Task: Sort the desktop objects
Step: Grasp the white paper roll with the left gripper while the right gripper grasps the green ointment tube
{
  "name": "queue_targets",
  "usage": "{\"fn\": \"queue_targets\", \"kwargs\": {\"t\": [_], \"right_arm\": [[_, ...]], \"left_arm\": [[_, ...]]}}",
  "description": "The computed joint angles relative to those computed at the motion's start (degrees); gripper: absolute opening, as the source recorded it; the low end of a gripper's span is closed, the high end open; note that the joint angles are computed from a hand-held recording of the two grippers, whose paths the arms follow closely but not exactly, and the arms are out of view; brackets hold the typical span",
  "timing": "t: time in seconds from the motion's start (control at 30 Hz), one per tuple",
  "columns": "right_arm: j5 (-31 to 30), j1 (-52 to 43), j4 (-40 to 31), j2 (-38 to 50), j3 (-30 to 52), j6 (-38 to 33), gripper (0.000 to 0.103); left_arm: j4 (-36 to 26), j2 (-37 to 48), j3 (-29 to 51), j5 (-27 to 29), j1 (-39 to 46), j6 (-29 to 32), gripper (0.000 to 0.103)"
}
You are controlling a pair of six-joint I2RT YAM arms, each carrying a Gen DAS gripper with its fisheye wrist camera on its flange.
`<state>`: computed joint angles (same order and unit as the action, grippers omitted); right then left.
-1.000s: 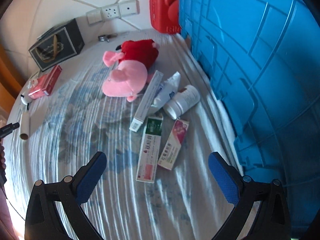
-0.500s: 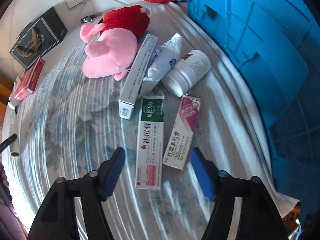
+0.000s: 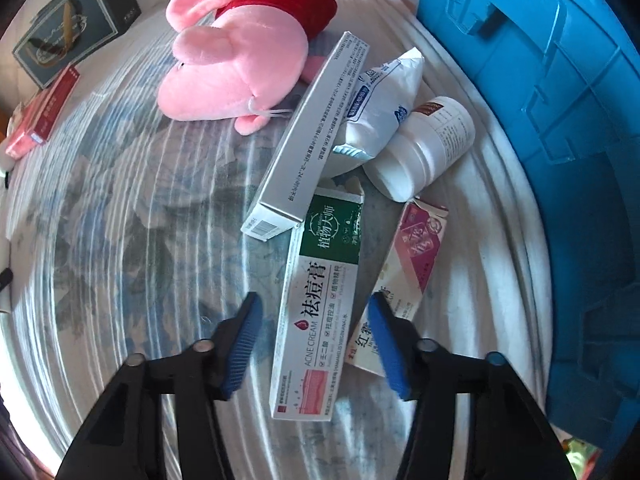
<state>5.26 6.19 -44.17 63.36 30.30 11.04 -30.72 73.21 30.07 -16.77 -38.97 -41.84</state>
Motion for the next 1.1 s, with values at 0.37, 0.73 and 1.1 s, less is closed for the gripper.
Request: {"fn": "queue_targets", "kwargs": {"t": [0.37,0.73,1.1], "right_arm": [[-3.5,0.3,-0.1,-2.4,-3.3,2.3,0.035],[-5.5,0.5,-21.5,-25.5,7.1,-0.8,0.031],[-6.5,-4.9,-32.8,-31.1,29.6,-8.9,0.032]], "left_arm": [[-10.3,-7.5,0.4,-3.0,-13.9,-12.6,0.045],[-26.8,-10.9,13.3,-14.9,-34.4,-27.4,0.045],[-30.6,6.1,39.8,-24.2,-43.0,-22.5,0.045]]}}
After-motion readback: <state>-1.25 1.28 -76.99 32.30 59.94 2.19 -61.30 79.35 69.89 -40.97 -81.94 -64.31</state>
